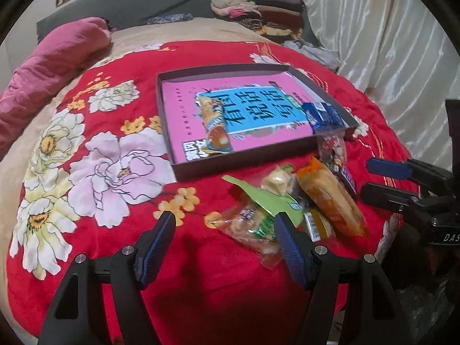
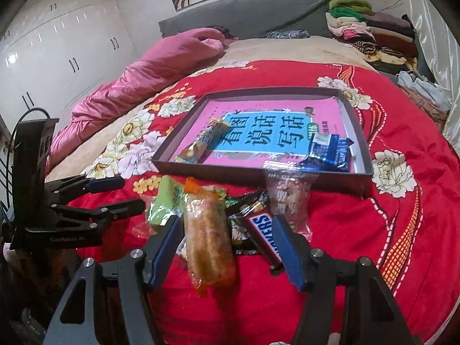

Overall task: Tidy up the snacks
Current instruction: 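Grasp the orange-wrapped bread stick with the right tool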

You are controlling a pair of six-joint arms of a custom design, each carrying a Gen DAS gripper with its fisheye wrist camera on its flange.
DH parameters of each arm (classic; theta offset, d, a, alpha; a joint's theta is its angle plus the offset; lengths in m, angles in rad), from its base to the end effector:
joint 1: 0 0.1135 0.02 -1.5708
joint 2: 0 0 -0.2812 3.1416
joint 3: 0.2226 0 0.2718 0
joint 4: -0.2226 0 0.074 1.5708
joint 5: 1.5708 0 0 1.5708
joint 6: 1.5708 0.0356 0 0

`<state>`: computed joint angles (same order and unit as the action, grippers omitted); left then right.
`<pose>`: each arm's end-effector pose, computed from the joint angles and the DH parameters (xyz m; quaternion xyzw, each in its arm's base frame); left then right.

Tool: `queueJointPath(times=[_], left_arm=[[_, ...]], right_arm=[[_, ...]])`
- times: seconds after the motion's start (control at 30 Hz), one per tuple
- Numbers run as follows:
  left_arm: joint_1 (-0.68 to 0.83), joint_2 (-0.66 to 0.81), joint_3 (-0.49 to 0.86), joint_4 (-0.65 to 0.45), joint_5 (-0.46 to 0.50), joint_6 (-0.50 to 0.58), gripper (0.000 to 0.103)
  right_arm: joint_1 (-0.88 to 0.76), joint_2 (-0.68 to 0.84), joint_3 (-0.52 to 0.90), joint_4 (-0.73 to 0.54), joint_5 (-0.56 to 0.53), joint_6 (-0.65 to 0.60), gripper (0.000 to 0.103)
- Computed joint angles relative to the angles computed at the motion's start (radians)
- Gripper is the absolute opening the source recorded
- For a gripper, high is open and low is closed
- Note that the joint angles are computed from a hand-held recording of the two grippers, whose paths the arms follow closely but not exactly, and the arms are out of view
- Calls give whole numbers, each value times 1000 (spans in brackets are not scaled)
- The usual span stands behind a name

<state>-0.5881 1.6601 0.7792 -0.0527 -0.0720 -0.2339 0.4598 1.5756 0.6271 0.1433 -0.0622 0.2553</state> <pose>0.2720 -0.1783 0.1393 0.1561 0.9362 -0.0937 0.3006 0.2683 0.1353 0.1353 -0.1062 0.9211 0.1577 0.3396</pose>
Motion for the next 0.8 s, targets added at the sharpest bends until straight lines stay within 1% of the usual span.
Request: queueJointPath(times=[0.2,0.33,0.4,0.47,0.5,0.57,0.6,0.67,0.8], left_arm=[[-14,30,13,-18,40,15,73],[-28,56,25,-35,48,28,73],[-32,67,30,-36,57,26,73],[-36,73,32,-32,56,26,73],[-38,76,33,-27,57,27,73],[-37,85,37,-17,64,20,73],[-34,91,39,-12,70,15,73],[-30,106,48,-9,82,8,73],[-29,130,64,-5,79,-10,73]], right_arm=[[18,28,15,-21,-8,-16,64],[31,56,31,-37,-12,-32,64],[42,74,39,-41,-10,-43,62],[51,91,48,-46,-8,-53,56],[57,102,54,-50,-7,-58,54],[65,120,62,-51,-7,-65,47],[70,133,69,-56,-1,-69,45],[71,149,79,-61,5,-71,38],[60,169,84,-52,11,-65,30]])
